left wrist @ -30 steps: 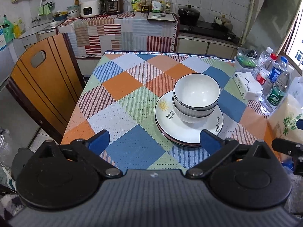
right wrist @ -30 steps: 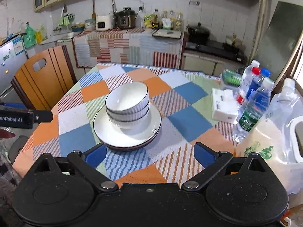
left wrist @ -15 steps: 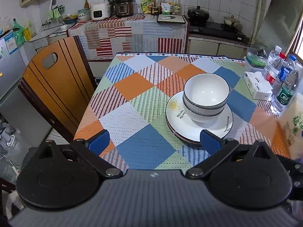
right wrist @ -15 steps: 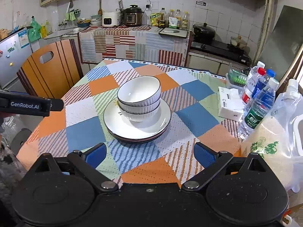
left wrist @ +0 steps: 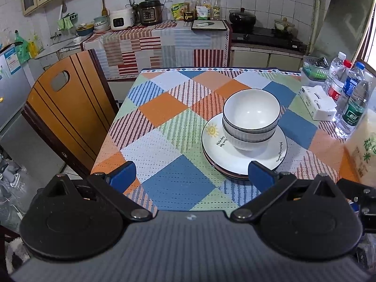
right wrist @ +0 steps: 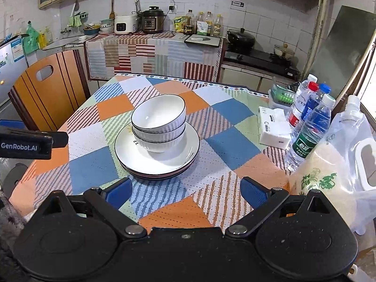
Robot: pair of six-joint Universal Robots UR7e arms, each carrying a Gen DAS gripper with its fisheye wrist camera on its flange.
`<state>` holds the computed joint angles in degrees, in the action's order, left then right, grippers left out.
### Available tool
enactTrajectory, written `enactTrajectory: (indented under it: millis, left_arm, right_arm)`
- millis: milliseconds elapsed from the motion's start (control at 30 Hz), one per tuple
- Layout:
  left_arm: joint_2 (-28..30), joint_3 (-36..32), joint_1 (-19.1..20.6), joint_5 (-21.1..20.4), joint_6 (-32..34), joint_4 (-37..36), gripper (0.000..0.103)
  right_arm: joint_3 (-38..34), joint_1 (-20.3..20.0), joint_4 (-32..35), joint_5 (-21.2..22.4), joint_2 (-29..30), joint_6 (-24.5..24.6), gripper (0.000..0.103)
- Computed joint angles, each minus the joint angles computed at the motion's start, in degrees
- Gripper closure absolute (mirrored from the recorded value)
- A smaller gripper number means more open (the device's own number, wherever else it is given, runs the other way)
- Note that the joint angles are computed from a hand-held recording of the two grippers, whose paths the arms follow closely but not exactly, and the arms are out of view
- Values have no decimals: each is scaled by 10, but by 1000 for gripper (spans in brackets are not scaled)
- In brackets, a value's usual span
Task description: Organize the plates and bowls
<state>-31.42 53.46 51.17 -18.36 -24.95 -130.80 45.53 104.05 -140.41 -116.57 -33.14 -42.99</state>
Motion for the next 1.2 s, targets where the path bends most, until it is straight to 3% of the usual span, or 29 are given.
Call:
enactTrajectory:
  millis: [200,367,900,1200]
  left_arm:
    - [-1,5,1,-4,-1,-8,0]
    - [-7,4,2,-17,-32,28,0]
    - [-2,21,-3,-11,40,-55,0]
    - [-3,22,-2,-18,30,-56,0]
  right_arm:
    - [8,-1,-24,-5,0,-5,3]
    - [12,-1,-35,-11,0,-5,3]
    - [31,-1,-74,-12,-8,-9,3]
    - [47,-1,-100,-13,-12,-18,3]
